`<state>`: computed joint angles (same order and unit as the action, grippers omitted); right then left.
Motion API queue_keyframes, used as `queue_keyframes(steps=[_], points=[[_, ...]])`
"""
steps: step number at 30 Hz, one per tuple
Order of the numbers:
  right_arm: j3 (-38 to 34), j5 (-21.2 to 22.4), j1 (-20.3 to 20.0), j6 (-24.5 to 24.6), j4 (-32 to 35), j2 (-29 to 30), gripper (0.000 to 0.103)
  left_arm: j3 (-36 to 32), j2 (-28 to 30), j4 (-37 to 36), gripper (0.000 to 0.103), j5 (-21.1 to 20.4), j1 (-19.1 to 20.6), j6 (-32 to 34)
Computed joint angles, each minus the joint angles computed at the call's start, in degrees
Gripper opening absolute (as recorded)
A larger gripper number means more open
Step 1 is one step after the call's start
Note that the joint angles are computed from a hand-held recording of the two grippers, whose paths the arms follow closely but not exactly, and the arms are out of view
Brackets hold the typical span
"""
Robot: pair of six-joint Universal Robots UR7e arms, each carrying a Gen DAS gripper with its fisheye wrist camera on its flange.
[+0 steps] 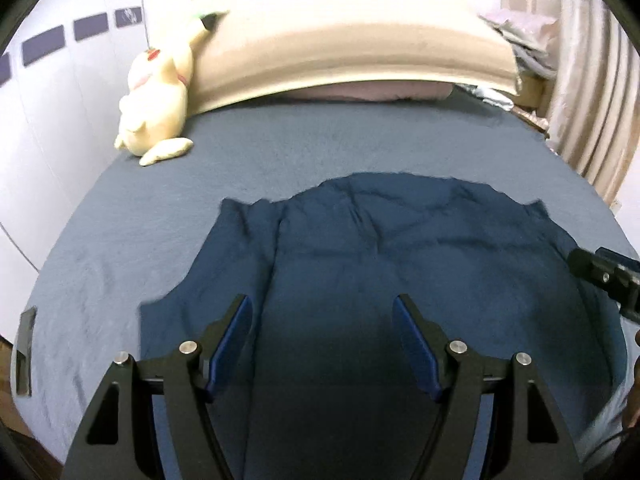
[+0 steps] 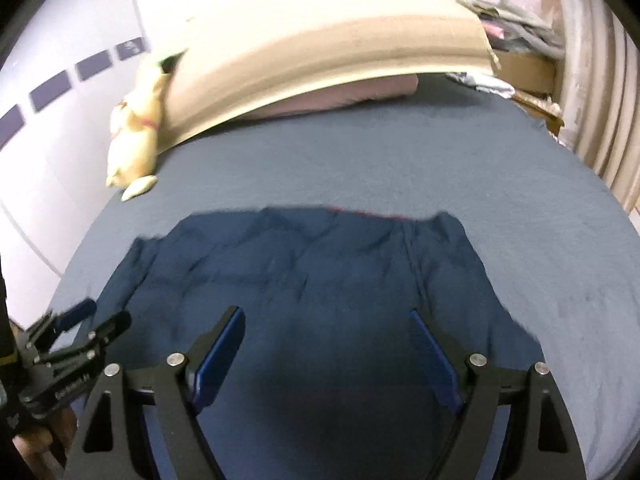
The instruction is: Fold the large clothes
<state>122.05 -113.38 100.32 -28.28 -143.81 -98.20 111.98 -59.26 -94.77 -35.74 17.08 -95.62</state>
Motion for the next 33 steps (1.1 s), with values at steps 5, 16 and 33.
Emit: queue_keyframes(steps=[5,16,33], points=[[10.2,-0.78,-1.27,-3.38,-2.28,-11.12,0.087,2.72,1.46,6.55,0.074,-2.8,-6.3,-9.95],[19.91,0.77,-8.2,-11.52,-13.34,-15.8,0.089,7.16,4.09,5.38,0.075,-5.15,-8.93,-15.0],[14.01,-4.88,5.56,-1.59,-0.99,-22.58,0.103,-2.02,1.65,22.31,0.088,-6.13,-14.35,-23.48]])
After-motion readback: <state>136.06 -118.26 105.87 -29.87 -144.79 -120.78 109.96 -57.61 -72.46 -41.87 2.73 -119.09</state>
